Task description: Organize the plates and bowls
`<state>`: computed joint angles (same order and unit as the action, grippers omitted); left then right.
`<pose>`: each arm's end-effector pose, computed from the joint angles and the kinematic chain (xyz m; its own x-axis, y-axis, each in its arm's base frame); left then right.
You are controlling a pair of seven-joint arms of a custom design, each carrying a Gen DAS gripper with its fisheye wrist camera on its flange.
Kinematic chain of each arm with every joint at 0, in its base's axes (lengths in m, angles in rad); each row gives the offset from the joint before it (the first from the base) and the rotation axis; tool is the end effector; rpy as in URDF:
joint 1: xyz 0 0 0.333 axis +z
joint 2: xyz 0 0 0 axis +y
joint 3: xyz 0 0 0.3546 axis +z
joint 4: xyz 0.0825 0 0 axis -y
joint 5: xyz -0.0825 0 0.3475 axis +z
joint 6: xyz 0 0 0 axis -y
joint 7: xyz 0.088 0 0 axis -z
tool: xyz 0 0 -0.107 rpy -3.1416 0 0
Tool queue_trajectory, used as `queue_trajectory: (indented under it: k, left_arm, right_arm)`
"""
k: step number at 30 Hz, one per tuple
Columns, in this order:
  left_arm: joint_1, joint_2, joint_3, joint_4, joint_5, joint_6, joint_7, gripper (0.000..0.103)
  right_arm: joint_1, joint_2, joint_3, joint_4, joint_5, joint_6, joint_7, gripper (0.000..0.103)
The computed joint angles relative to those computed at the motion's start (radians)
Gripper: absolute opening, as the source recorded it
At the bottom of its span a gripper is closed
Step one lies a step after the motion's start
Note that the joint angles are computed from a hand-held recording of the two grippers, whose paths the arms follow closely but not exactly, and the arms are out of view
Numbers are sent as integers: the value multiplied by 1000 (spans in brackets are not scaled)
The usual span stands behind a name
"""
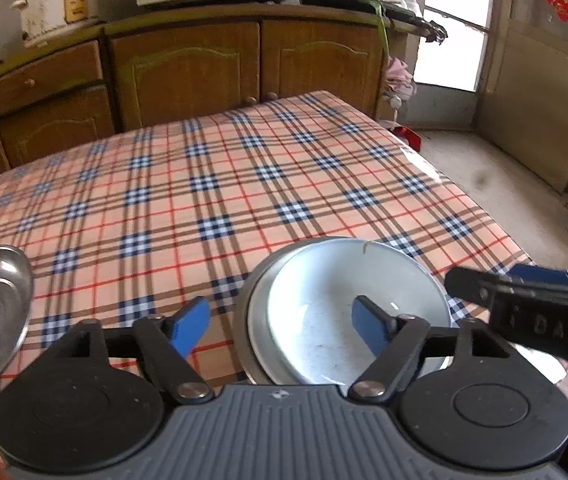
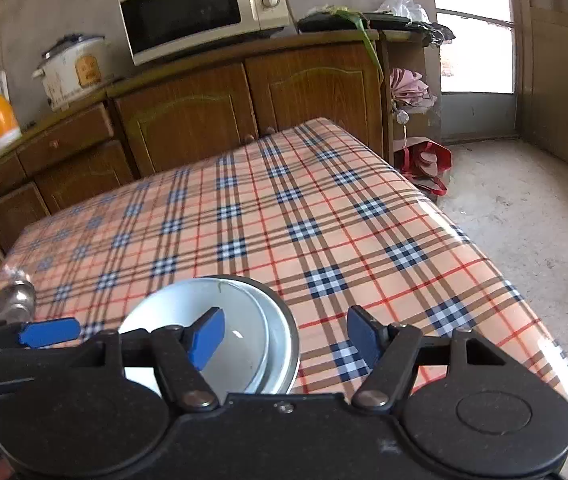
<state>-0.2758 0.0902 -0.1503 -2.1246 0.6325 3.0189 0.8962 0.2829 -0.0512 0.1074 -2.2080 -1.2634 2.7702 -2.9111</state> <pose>0.5028 -0.2734 0.5149 -0.3347 -0.9423 -0.0017 -0.6356 0.2271 -0.7378 0.4615 0.2353 0.5056 -0.2211 -0.9523 -0.2102 -0.5656 0.3008 -0.7679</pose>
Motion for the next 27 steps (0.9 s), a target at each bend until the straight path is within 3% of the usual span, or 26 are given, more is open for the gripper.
queue_trajectory:
  k: [8,18,21,24,27]
  left_arm:
    - [5,-27,12,-13,178,-15,-199,103]
    - [26,-28,-7,-22,234,-2,-222,103]
    - [21,-21,10,-17,338,18,-319,103]
    - [23,-10,11,-9,361,20,-336,103]
    - [25,0,7,-6,319,7,-298,103]
  right_arm:
    - [6,-17,10,-19,-42,-39,86,81]
    - [-1,-21,12,-37,15,-20,52,81]
    - [-1,-17,13,-35,-4,-25,65,81]
    - [2,-8,14,-29,-47,-39,95,81]
    - [-2,5,0,-29,-85,3,124,81]
